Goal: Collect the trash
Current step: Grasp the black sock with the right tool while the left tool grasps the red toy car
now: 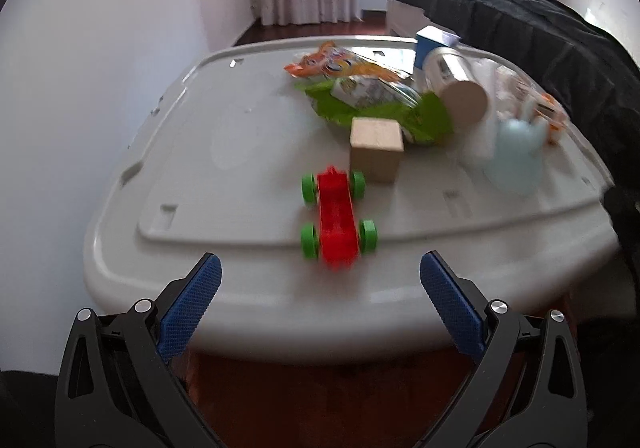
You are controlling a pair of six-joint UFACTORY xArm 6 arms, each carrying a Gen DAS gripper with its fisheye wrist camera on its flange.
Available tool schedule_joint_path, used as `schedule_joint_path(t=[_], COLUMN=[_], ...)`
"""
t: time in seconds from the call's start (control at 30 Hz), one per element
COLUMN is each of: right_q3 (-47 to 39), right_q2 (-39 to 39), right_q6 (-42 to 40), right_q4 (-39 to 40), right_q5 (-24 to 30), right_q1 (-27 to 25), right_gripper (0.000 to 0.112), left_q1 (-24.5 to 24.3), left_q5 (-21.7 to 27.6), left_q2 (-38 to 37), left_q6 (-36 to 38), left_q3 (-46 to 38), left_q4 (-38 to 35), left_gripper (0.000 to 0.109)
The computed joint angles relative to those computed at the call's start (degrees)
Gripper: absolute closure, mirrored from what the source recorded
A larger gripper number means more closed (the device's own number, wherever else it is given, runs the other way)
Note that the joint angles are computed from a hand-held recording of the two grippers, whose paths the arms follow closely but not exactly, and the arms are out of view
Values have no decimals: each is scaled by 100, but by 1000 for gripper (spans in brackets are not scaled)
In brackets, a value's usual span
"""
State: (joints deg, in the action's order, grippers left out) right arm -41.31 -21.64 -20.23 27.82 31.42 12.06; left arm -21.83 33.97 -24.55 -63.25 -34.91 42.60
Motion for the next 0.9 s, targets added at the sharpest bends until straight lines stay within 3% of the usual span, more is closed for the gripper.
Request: schedule_joint_path(t=[0.1, 0.17, 0.23, 0.27, 0.33, 0.5, 0.63, 0.9], right_q3=[-62, -49, -91, -111, -158, -152, -124, 222], right_q2=[91, 115, 175, 195, 254, 296, 262, -356], right_q6=[21, 97, 101, 117, 108, 201, 157, -431], right_q4=[21, -67, -47, -27, 34, -113, -100, 515], right_q5=[-101, -187, -153, -129, -79, -187, -239, -127], right_q1=[10, 33, 21, 27, 43, 131, 163, 120], right_gripper=[70, 69, 69, 69, 69, 69, 69, 69], left_q1=[187, 331, 279, 296, 173, 244, 300, -519], left_q5=[-191, -500, -440, -555, -377, -589, -717, 121], left_q2=[375, 426, 318, 300, 298, 167, -364, -1664], left_q6=[-848, -1136, -1732, -1712, -1696, -1544, -1282, -202], left_q3=[-108, 8, 109, 141, 107, 197, 380, 624], left_q4=[699, 971, 1681, 1782, 1858, 1719, 1393, 409], left_gripper=[15, 28, 66, 69, 69, 69, 69, 69])
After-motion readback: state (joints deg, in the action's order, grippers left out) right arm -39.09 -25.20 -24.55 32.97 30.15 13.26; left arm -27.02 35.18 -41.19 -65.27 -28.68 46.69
